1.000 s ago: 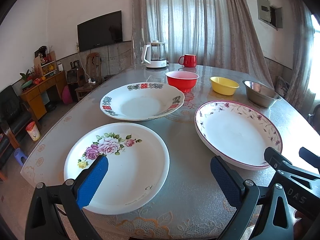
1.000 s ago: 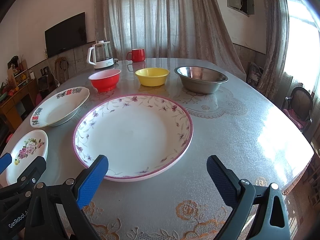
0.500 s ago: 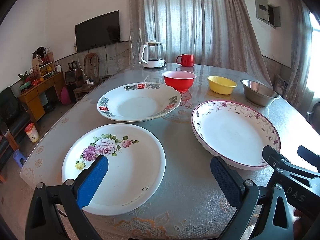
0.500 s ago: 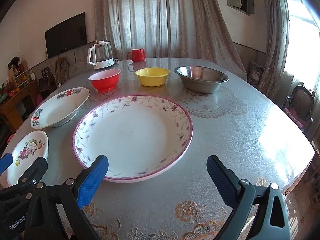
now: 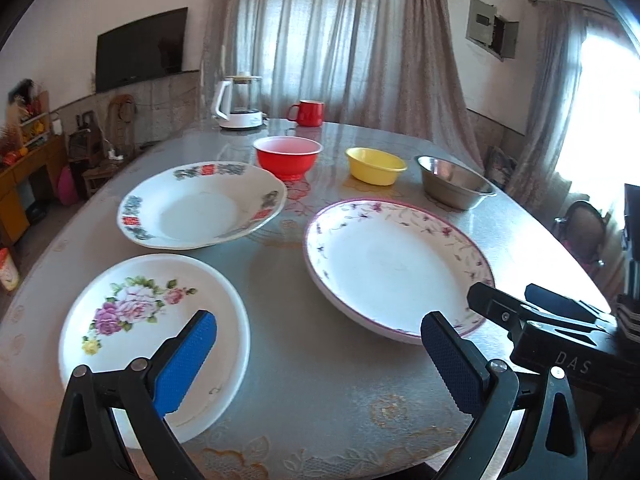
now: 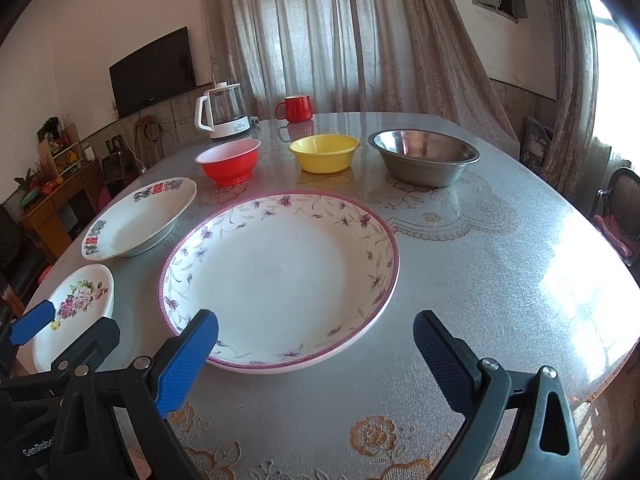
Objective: Organize plates and bowls
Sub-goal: 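Move the right tool to the rim of the purple-floral plate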
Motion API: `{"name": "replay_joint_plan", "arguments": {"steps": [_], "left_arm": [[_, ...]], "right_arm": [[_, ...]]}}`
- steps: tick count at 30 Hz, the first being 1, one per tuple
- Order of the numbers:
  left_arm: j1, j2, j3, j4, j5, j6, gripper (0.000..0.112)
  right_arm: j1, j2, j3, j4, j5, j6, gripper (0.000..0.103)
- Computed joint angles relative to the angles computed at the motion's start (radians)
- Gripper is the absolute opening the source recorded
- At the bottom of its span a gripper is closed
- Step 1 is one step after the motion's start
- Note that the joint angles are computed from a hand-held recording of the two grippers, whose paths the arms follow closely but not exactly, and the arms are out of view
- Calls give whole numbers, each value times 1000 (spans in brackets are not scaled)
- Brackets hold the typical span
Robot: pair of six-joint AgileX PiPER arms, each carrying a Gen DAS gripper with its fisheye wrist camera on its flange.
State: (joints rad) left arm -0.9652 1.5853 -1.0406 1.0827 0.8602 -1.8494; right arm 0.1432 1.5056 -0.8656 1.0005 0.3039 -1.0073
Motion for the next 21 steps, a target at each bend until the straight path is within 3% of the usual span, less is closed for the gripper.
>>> {"name": "replay_joint_plan", "arguments": {"steps": [4,6,11,14,17,21], "left_arm": [[71,-20,-6,-39,-166,71,103],[89,-14,-21,-50,-193,105,103],[190,12,-79,-253,-303,340,100],[236,49,-126,-381,-316,489,83],[280,88,-173,-525,-314,629,64],[315,130,-211,-603,-295,701,62]], "right_arm": [[-138,68,-97,21,217,-11,100],[-192,102,-137,38,293,-25,94],[-263,227,-266,-4,458,40,58],[-257,278,-311,-36,471,67,41],[-247,321,-342,-51,474,85,33],[-244,344,-368,-43,483,76,29]]}}
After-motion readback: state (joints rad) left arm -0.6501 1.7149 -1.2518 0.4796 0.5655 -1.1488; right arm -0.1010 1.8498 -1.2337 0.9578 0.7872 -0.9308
